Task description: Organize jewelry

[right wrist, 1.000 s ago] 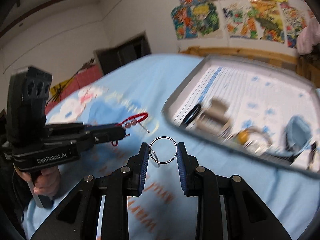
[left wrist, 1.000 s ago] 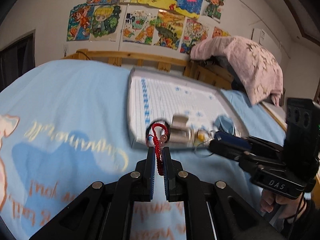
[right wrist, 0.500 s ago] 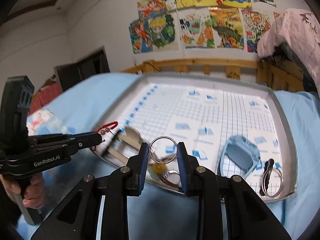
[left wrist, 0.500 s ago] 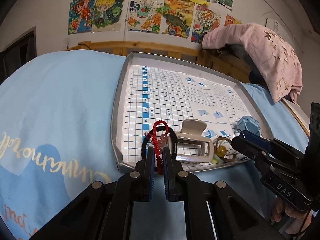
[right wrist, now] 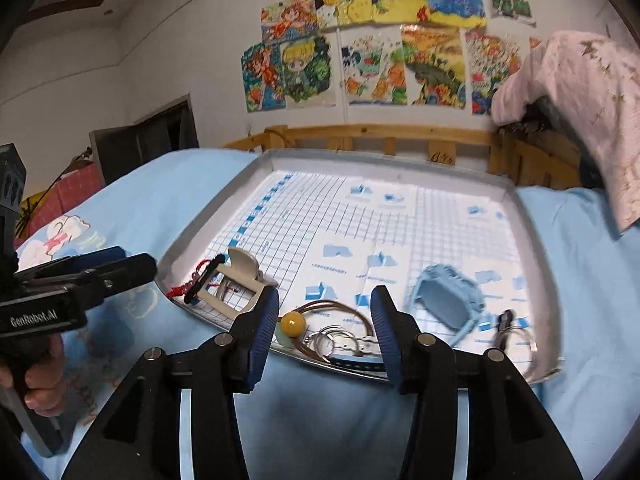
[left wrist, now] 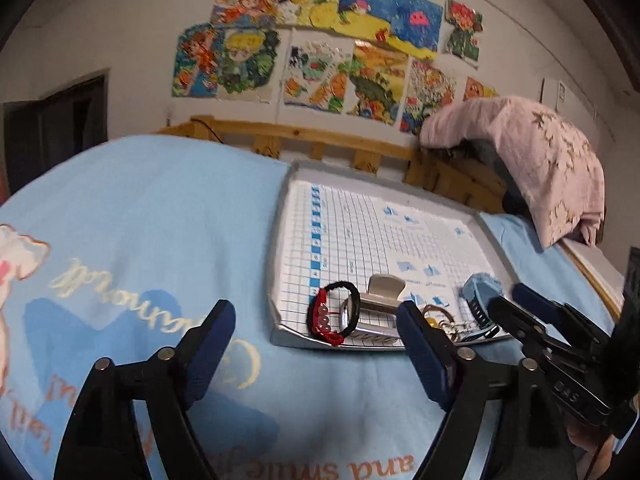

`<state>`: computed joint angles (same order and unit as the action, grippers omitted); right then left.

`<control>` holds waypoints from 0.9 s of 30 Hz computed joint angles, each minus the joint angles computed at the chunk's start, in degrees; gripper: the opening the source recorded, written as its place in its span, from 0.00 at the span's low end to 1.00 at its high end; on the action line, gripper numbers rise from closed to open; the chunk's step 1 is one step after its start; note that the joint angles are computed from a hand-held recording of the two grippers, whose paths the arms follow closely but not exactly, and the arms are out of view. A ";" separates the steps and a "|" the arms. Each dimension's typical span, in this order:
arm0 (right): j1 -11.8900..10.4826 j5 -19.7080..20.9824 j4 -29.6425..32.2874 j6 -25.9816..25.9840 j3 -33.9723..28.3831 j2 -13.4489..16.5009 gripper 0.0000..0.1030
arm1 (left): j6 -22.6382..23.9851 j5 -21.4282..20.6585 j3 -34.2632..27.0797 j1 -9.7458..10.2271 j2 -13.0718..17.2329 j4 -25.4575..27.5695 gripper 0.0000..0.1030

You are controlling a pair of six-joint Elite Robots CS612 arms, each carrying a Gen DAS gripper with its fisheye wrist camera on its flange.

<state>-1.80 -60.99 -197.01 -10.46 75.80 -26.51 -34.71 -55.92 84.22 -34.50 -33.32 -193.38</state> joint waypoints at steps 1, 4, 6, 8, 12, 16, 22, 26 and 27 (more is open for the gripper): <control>-0.15 0.03 -2.19 0.38 0.93 -0.32 0.44 | -0.42 0.89 0.60 -0.29 -0.27 -0.74 0.90; -0.63 0.22 -8.63 1.85 3.87 -1.36 0.61 | -1.76 5.80 3.56 -1.83 -1.42 -4.57 0.98; -1.10 0.55 -12.48 3.00 5.61 -2.04 0.68 | -2.25 8.44 5.08 -2.76 -1.98 -6.27 1.00; -1.67 1.04 -16.79 5.42 7.71 -2.94 0.76 | -2.29 11.91 7.16 -4.11 -2.72 -8.71 1.00; -2.73 2.35 -22.41 9.99 11.03 -4.29 0.93 | -1.82 16.44 10.96 -6.46 -4.11 -12.30 1.00; -3.61 3.14 -27.70 11.43 15.10 -5.46 0.96 | -1.77 19.82 14.58 -8.73 -5.41 -15.17 1.00; -4.90 2.91 -34.24 11.93 21.57 -7.02 0.98 | -3.37 23.66 18.74 -11.53 -6.40 -17.53 1.00; -5.69 2.96 -37.72 12.24 25.18 -7.81 0.98 | -3.70 25.83 20.43 -13.00 -6.58 -17.73 1.00; -5.79 2.88 -38.26 11.86 26.04 -7.95 0.98 | -3.49 26.23 20.74 -13.30 -6.56 -17.89 1.00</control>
<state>-7.58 -58.11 -235.27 1.40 101.84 -34.46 -38.20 -29.70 104.96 -47.80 -39.88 -211.26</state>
